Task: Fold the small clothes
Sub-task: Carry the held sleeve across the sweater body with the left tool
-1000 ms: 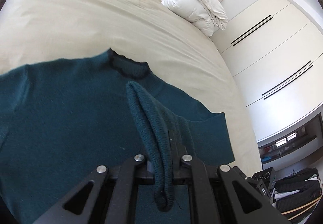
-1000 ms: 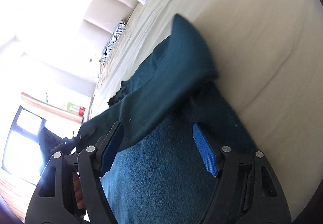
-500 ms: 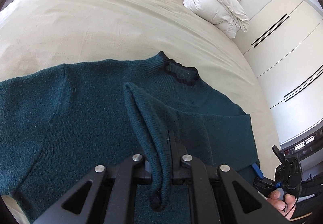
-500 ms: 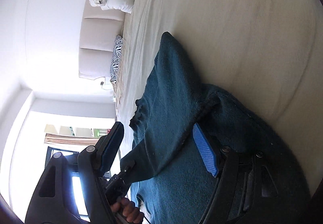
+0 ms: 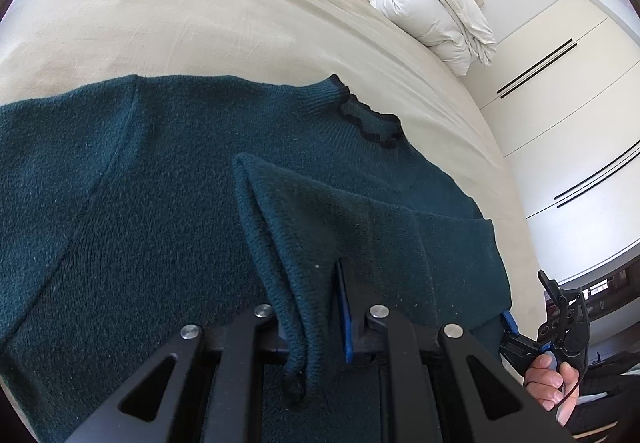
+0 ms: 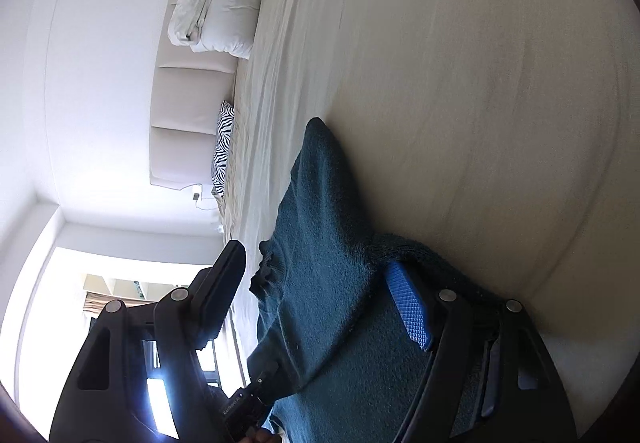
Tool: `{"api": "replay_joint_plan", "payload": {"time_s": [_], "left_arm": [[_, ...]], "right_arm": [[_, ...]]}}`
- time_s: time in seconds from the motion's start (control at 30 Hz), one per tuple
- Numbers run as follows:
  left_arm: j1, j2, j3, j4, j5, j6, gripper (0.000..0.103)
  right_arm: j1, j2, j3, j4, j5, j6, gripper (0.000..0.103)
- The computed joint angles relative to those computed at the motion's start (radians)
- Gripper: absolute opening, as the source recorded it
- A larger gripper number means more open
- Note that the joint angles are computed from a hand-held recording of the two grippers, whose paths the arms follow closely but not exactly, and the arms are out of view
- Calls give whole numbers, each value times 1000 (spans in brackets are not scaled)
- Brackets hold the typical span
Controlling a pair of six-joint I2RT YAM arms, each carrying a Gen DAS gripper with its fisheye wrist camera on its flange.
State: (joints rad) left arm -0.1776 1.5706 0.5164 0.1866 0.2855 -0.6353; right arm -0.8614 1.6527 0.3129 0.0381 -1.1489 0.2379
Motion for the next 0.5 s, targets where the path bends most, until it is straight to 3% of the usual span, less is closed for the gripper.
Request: {"api": "replay_joint_plan", "payload": {"time_s": [0.17,0.27,0.37,0.43,0.5], "left_arm": [[22,21,-29,64,36,-6,21],[45,20,-40,90,66,-5,29],[57,-31,-57,79,50,-7,49],[47,-69,-64,63,-3,-8,67],[31,-75,-53,43,-49,5,69]], "right_arm": [[21,-61,1,-70,44,-54,70],[14,-123,29,-296,58,-209,70],[-35,-213,97,-623,57,-446,71],[-25,-294,134,-724,75,-503,71],[30,-332,173,-739,93,-489,71]]}}
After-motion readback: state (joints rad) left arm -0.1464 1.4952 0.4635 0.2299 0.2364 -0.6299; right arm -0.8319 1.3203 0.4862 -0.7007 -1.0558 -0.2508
